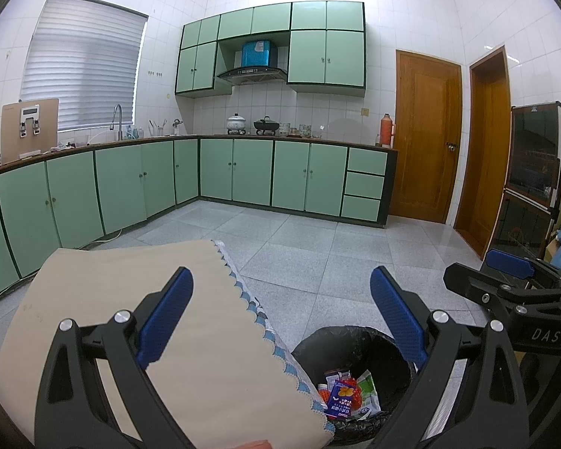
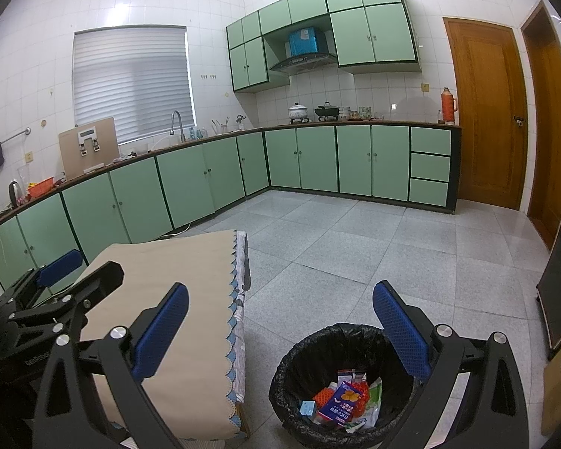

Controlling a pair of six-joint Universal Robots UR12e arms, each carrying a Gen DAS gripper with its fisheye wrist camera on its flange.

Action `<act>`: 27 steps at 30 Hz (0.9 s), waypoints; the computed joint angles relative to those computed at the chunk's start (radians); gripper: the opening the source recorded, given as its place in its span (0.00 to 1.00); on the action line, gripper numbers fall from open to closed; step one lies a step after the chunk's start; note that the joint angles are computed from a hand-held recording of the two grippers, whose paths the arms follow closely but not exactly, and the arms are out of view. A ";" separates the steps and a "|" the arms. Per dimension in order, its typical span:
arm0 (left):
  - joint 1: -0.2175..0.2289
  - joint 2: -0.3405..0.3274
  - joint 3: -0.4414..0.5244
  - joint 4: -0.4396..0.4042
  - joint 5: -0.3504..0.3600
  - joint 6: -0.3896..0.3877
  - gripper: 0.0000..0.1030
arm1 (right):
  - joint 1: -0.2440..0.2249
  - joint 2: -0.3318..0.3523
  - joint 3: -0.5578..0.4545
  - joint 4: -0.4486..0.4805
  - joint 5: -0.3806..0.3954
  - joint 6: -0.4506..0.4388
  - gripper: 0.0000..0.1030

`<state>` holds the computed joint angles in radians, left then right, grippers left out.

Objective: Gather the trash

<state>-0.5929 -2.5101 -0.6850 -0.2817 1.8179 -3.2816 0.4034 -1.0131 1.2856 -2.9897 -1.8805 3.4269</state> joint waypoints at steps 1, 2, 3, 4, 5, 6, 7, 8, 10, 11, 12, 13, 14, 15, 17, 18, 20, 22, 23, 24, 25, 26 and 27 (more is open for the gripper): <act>0.000 0.000 0.000 0.000 0.000 0.000 0.90 | 0.001 0.000 0.000 0.000 0.000 0.001 0.94; 0.000 0.000 0.000 0.000 0.000 0.000 0.90 | 0.000 0.000 0.000 0.000 0.001 0.000 0.94; 0.000 0.000 0.000 -0.001 -0.001 -0.001 0.90 | 0.000 0.000 0.000 0.001 0.001 0.000 0.94; 0.000 0.000 0.000 -0.002 0.000 -0.001 0.90 | 0.000 0.000 0.000 0.002 0.000 0.001 0.94; 0.000 0.000 0.000 0.000 0.000 -0.001 0.90 | 0.001 0.002 -0.001 0.002 0.000 0.002 0.94; 0.000 0.000 -0.001 0.000 0.000 -0.001 0.90 | 0.001 0.002 -0.001 0.002 0.000 0.002 0.94; 0.000 0.000 0.000 -0.001 0.000 -0.001 0.90 | 0.001 0.004 -0.003 0.002 0.002 0.003 0.94; 0.000 0.000 -0.001 -0.001 0.000 -0.001 0.90 | 0.001 0.005 -0.004 0.003 0.002 0.003 0.94; 0.000 0.000 0.000 -0.001 -0.001 -0.001 0.90 | -0.001 0.006 -0.004 0.004 0.005 0.003 0.94; 0.000 0.001 -0.001 -0.002 -0.001 -0.001 0.90 | 0.000 0.007 -0.005 0.005 0.005 0.005 0.94; 0.001 0.000 -0.001 -0.002 -0.002 -0.001 0.90 | -0.001 0.008 -0.005 0.005 0.008 0.004 0.94; 0.001 0.000 -0.002 -0.003 -0.002 -0.002 0.90 | -0.001 0.008 -0.006 0.005 0.007 0.004 0.94; 0.002 0.000 -0.003 -0.002 -0.004 -0.001 0.90 | 0.000 0.009 -0.006 0.006 0.006 0.004 0.94; 0.003 0.001 -0.005 -0.002 -0.005 -0.001 0.90 | -0.002 0.008 -0.005 0.006 0.008 0.005 0.94; 0.004 0.001 -0.007 -0.001 -0.007 -0.001 0.90 | -0.003 0.008 -0.002 0.004 0.010 0.006 0.94; 0.003 0.001 -0.005 -0.002 -0.006 -0.001 0.90 | -0.003 0.008 -0.001 0.004 0.010 0.006 0.94; 0.003 0.001 -0.005 -0.002 -0.006 -0.001 0.90 | -0.003 0.008 -0.002 0.004 0.011 0.005 0.94; 0.005 0.002 -0.009 -0.002 -0.009 -0.001 0.90 | -0.004 0.009 -0.003 0.006 0.012 0.006 0.94; 0.007 0.002 -0.011 -0.001 -0.010 0.000 0.90 | -0.005 0.009 -0.002 0.007 0.012 0.007 0.94; 0.008 0.002 -0.012 -0.001 -0.011 0.000 0.90 | -0.005 0.009 -0.002 0.009 0.012 0.008 0.94; 0.008 0.002 -0.012 -0.001 -0.013 -0.001 0.90 | -0.005 0.009 -0.001 0.009 0.012 0.008 0.94; 0.008 0.003 -0.014 0.000 -0.013 0.000 0.90 | -0.005 0.009 0.000 0.008 0.013 0.008 0.94; 0.008 0.003 -0.017 0.001 -0.012 0.000 0.90 | -0.006 0.009 0.000 0.008 0.014 0.008 0.94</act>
<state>-0.5852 -2.5067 -0.7016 -0.2802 1.8059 -3.2813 0.3978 -1.0040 1.2856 -2.9813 -1.8669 3.4350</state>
